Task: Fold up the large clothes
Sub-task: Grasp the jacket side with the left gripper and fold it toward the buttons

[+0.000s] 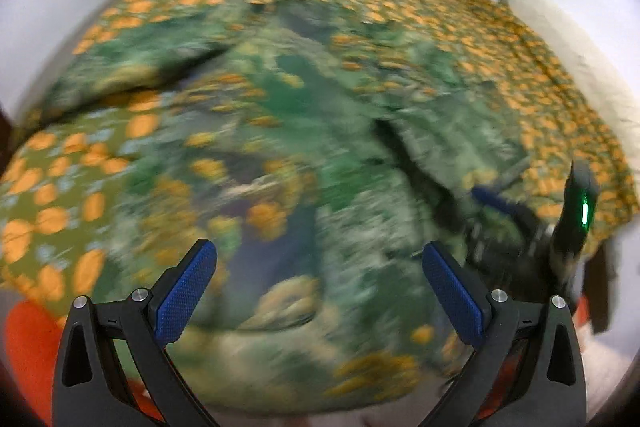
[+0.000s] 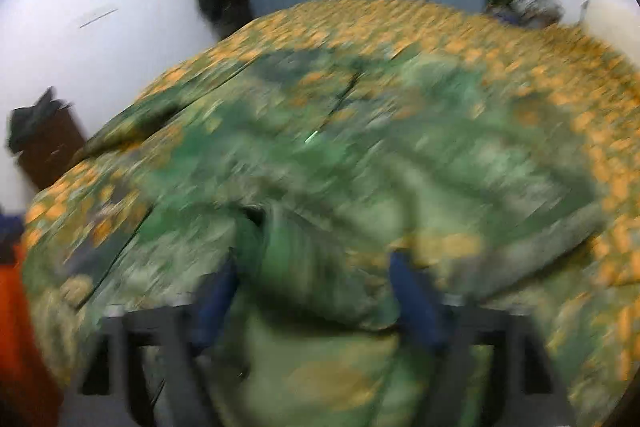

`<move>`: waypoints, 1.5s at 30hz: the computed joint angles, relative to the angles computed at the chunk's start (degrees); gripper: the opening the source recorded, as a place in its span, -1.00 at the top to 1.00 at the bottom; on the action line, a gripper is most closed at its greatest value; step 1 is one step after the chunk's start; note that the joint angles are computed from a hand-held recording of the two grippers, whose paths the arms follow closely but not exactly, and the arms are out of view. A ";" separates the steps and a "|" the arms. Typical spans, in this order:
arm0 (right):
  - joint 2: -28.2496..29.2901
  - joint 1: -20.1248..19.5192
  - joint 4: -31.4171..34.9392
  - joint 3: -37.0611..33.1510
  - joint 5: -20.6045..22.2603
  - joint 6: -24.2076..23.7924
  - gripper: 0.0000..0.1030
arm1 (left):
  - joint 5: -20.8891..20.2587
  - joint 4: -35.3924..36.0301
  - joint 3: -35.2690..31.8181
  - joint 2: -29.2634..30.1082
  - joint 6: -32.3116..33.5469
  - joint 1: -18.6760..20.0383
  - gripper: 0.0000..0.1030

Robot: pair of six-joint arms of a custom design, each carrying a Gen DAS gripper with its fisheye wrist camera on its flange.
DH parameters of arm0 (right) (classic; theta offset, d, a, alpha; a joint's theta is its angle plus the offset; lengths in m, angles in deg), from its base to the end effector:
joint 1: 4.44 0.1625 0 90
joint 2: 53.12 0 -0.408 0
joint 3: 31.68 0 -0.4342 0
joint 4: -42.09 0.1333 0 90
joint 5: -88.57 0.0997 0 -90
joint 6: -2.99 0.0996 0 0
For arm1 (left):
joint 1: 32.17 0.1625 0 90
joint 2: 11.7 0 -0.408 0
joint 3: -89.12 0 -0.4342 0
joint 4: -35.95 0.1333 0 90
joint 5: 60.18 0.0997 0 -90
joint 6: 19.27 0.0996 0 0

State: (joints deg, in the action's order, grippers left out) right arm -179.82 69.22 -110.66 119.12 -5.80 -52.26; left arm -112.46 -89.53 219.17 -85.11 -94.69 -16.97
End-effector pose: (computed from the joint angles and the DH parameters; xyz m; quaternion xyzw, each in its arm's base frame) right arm 0.0384 -0.3160 0.2970 0.3022 -0.8933 0.2472 0.2226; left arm -0.3542 -0.2975 0.0814 0.0543 0.9305 -0.2624 0.2496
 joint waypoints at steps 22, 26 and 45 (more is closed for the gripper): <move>-20.75 -25.30 21.46 -4.11 24.78 -7.13 -0.55 | -3.88 -3.44 -23.09 21.20 18.51 10.97 0.90; -11.88 -19.75 13.11 -8.68 20.16 0.41 -0.55 | 2.90 -3.09 -27.58 21.39 24.43 14.64 0.89; 39.07 -4.54 -0.12 -37.71 -7.46 12.73 0.59 | 9.53 -9.87 -25.84 27.37 28.43 24.62 0.81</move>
State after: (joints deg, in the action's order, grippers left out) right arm -140.75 64.68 -110.78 81.40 -13.26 -39.53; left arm -102.93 -99.40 193.33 -57.74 -66.26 7.65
